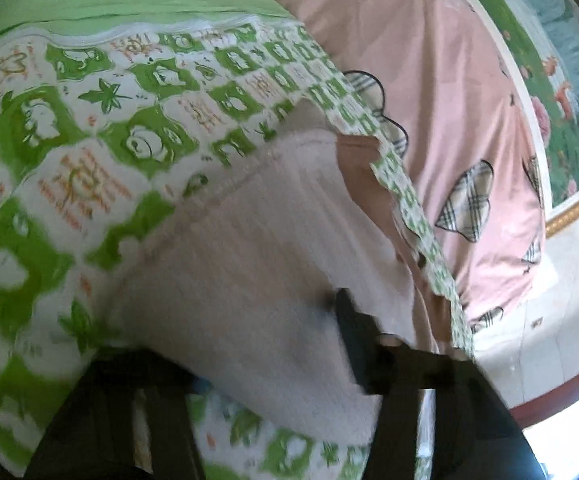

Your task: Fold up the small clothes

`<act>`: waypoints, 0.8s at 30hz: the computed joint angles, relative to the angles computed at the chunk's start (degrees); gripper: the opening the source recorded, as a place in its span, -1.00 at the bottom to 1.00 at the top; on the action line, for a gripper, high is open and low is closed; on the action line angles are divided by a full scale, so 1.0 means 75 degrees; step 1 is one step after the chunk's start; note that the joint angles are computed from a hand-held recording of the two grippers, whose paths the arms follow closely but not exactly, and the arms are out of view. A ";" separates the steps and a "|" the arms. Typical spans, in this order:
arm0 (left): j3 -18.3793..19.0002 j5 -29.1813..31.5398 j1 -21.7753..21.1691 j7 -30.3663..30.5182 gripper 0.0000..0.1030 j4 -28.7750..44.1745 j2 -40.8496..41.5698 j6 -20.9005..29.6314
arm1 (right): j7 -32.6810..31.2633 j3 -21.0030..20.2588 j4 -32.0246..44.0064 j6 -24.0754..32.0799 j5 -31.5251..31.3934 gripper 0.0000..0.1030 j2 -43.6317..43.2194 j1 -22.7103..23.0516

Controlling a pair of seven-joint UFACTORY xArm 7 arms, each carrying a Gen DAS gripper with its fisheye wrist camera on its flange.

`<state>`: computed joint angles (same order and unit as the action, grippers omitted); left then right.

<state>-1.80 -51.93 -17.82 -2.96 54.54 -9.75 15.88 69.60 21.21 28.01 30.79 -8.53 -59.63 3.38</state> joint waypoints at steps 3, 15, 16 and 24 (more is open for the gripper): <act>0.0278 -0.1223 -0.0088 0.0909 -0.52 0.0169 0.0156 0.0189 | -0.0004 -0.0102 -0.0087 0.0057 0.0011 0.08 -0.0113 -0.0013; -0.0141 -0.0227 -0.0230 0.1728 -0.82 0.0555 -0.0353 -0.0048 | -0.0695 -0.0819 -0.0125 0.0275 0.0029 0.08 -0.0313 -0.0212; -0.0165 -0.0099 -0.0341 0.1821 -0.82 0.0689 -0.0349 -0.0044 | -0.0855 -0.1006 -0.0124 0.0241 0.0090 0.08 -0.0288 -0.0175; -0.1051 0.2329 -0.0897 0.1426 -0.82 0.1972 0.0493 0.0019 | -0.2994 -0.3426 -0.0214 -0.1623 0.1515 0.29 0.0514 0.1231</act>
